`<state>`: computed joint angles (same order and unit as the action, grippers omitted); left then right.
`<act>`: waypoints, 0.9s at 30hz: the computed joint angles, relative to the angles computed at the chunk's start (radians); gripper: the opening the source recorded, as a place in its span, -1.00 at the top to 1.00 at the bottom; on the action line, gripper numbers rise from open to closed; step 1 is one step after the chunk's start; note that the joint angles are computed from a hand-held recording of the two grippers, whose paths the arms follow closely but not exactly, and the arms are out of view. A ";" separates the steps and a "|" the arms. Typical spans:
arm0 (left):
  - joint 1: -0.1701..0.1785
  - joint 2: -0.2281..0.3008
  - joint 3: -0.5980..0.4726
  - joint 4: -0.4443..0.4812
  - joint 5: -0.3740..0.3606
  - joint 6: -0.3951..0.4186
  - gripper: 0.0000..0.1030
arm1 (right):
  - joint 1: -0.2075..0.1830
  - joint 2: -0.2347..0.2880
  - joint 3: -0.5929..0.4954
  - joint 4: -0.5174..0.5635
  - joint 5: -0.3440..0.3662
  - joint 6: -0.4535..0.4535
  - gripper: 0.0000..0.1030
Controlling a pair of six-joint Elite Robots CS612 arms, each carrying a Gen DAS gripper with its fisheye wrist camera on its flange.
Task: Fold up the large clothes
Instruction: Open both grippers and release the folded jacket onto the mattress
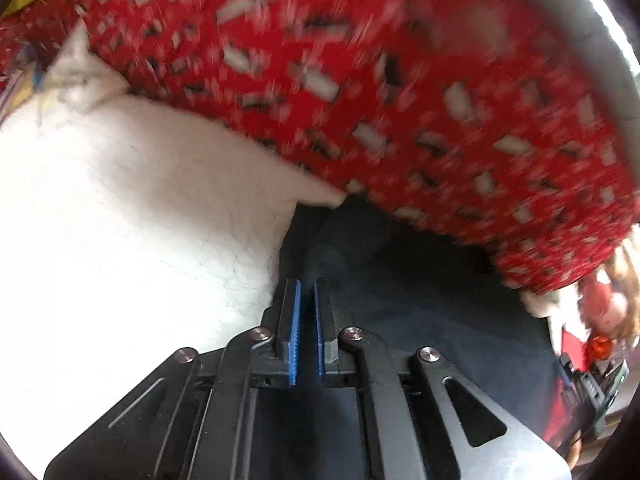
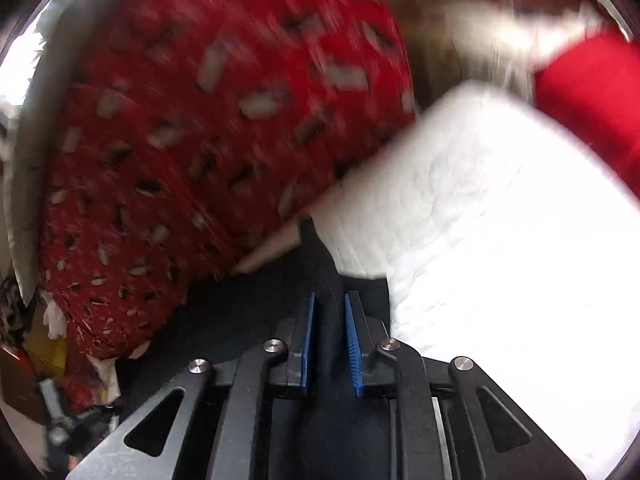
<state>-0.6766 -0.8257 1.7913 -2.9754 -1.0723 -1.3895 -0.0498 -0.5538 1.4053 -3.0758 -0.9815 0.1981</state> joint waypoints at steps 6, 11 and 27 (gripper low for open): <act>-0.059 0.037 -0.078 0.068 -0.022 0.151 0.70 | -0.009 -0.049 0.131 -0.104 0.151 -0.153 0.43; -0.071 0.072 -0.135 0.261 -0.066 0.138 0.70 | 0.037 -0.091 0.191 -0.034 -0.085 -0.320 0.50; -0.111 0.079 -0.192 0.434 -0.064 0.072 0.37 | 0.019 -0.162 0.357 -0.261 -0.071 -0.274 -0.20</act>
